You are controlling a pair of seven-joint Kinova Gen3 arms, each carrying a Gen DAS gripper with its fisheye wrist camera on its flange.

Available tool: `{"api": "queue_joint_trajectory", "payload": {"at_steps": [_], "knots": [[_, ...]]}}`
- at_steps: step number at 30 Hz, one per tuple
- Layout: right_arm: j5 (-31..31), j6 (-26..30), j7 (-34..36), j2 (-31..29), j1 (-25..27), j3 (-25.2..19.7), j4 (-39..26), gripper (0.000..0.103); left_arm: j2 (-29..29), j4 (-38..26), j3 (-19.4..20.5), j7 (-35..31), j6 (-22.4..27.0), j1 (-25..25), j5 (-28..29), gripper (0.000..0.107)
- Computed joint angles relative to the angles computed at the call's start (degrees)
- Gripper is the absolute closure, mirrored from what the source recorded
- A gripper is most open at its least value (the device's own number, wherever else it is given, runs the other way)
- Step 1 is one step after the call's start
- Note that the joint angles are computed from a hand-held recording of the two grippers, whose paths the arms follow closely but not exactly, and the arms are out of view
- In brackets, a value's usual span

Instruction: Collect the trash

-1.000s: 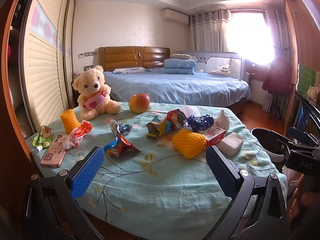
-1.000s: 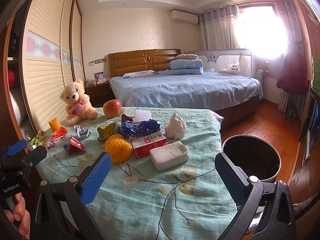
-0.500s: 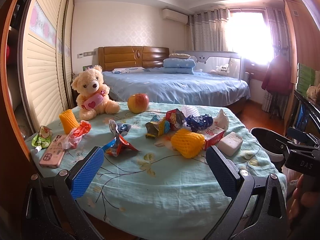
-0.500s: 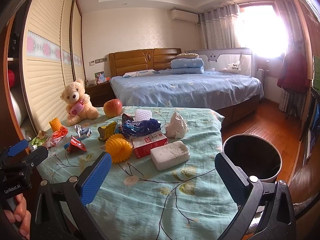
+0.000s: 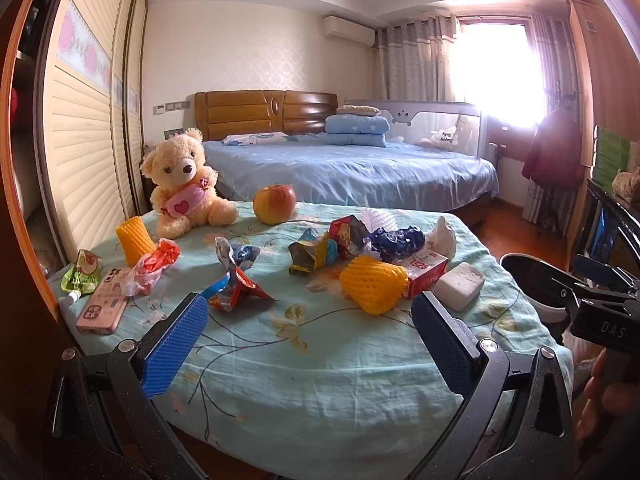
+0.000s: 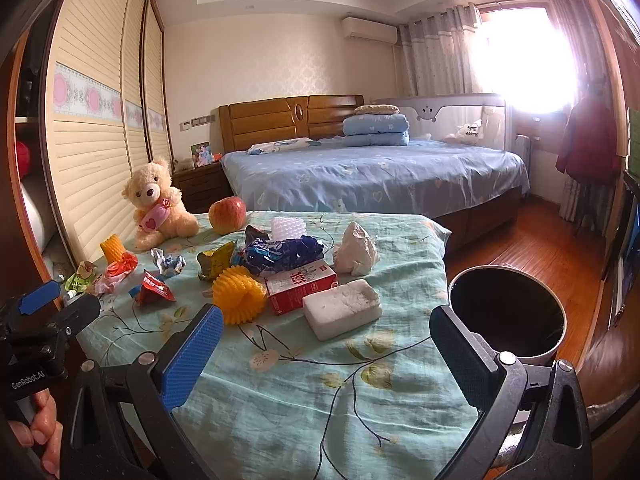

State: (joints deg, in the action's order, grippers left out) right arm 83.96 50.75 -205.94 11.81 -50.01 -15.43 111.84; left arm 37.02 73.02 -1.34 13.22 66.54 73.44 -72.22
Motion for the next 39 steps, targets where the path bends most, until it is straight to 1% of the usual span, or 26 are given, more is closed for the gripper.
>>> {"api": "queue_joint_trajectory", "payload": {"at_steps": [6,25,33,39], "knots": [[-0.3,0.5,0.0,0.5,-0.6,-0.2,-0.6,0.000,-0.1,0.1,0.0,-0.1,-0.4,-0.1,0.1,0.004],[-0.3,0.0,-0.1,0.2,-0.3,0.0,-0.2,0.000,-0.1,0.3,0.1,-0.2,-0.5,-0.2,0.3,0.004],[-0.1,0.4,-1.1,0.6,-0.9,-0.1,-0.2,0.000,-0.2,0.3,0.2,0.0,-0.7,-0.3,0.5,0.004],[-0.5,-1.0,-0.8,0.3,-0.3,0.1,0.2,0.000,-0.1,0.4,0.3,-0.2,-2.0,-0.9,1.2,0.004]]}}
